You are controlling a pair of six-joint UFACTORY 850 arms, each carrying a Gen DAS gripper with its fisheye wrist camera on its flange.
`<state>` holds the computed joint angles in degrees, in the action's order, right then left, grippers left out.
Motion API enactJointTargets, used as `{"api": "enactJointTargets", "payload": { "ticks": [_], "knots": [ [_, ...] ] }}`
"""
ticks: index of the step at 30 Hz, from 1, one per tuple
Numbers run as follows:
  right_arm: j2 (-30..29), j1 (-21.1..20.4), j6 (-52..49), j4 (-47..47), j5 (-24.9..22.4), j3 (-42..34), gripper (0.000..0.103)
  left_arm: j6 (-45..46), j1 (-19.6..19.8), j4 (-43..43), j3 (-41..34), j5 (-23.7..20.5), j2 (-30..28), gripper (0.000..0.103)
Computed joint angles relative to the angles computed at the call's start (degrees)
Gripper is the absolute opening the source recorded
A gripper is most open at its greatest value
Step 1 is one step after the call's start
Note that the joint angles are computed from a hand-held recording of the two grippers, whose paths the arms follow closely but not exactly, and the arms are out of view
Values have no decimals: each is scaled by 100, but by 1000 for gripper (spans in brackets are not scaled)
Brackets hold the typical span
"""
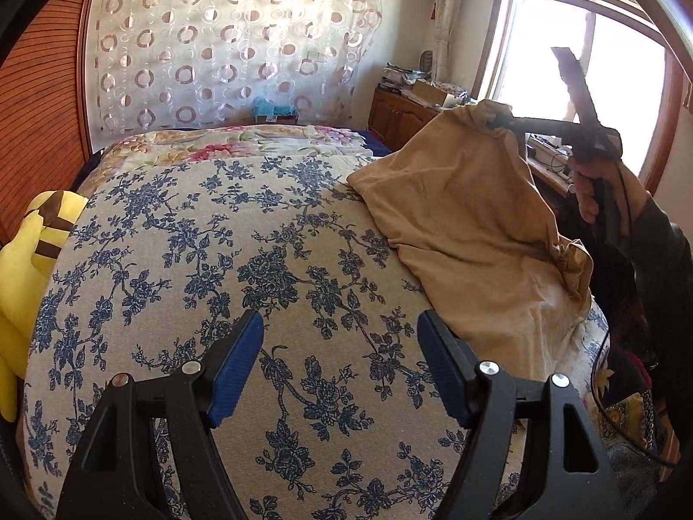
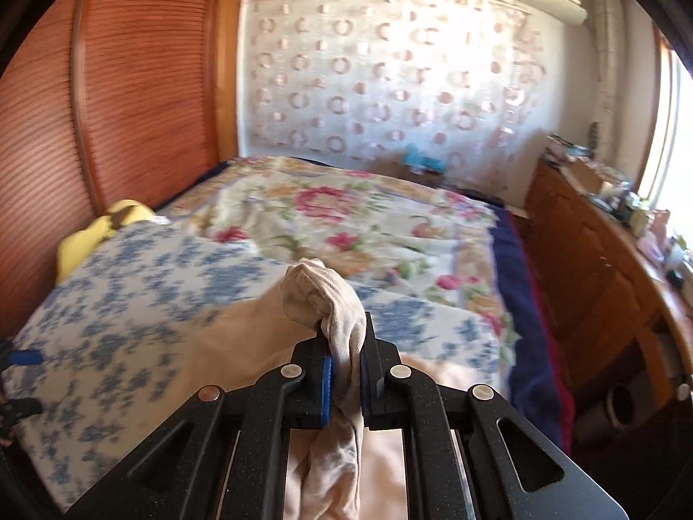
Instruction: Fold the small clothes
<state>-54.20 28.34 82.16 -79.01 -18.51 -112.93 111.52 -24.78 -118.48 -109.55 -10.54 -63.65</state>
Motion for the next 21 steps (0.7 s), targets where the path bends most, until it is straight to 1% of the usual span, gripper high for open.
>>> {"api": "enactJointTargets", "payload": {
  "ticks": [2,3,5,6,7,8,9,10,12,14,15,17,20,21],
  "knots": [
    [-254,-17,-626,720,-324,-417,9,-11,-9,16,4,3,-4,74],
    [-451,-25,-1000,1145,-506,-756,10,-42,-12,51,3,7,-6,74],
    [-645,-12,-1240,1539,-879,-1080,12,-86,-26,103,-13,12,-18,74],
    [-686,-4,-1261,1639,-1019,-1153,19,-102,-33,128,-24,7,-24,74],
    [-697,2,-1195,1642,-1082,-1196,24,-142,-41,185,-44,9,-32,74],
    [-580,13,-958,1536,-1048,-999,34,-185,-50,238,-69,19,-44,74],
    [-554,61,-783,1428,-939,-962,39,-232,-59,297,-91,21,-54,74],
    [-383,76,-503,1217,-835,-684,40,-285,-75,366,-113,17,-62,74],
    [35,136,308,469,-696,23,45,-271,-99,376,-133,3,-71,74],
    [427,245,1084,-269,-557,709,46,-380,-121,498,-167,1,-88,74],
    [730,214,1635,-823,-424,1210,47,-444,-134,573,-186,-2,-99,74],
    [1041,289,2498,-1647,-286,1809,47,-700,-165,853,-253,25,-136,74],
    [1373,431,3462,-2504,-250,2498,47,-979,-213,1166,-348,55,-183,74],
    [1433,436,3727,-2737,-196,2658,47,-1227,-234,1432,-417,80,-214,74]
  ]
}}
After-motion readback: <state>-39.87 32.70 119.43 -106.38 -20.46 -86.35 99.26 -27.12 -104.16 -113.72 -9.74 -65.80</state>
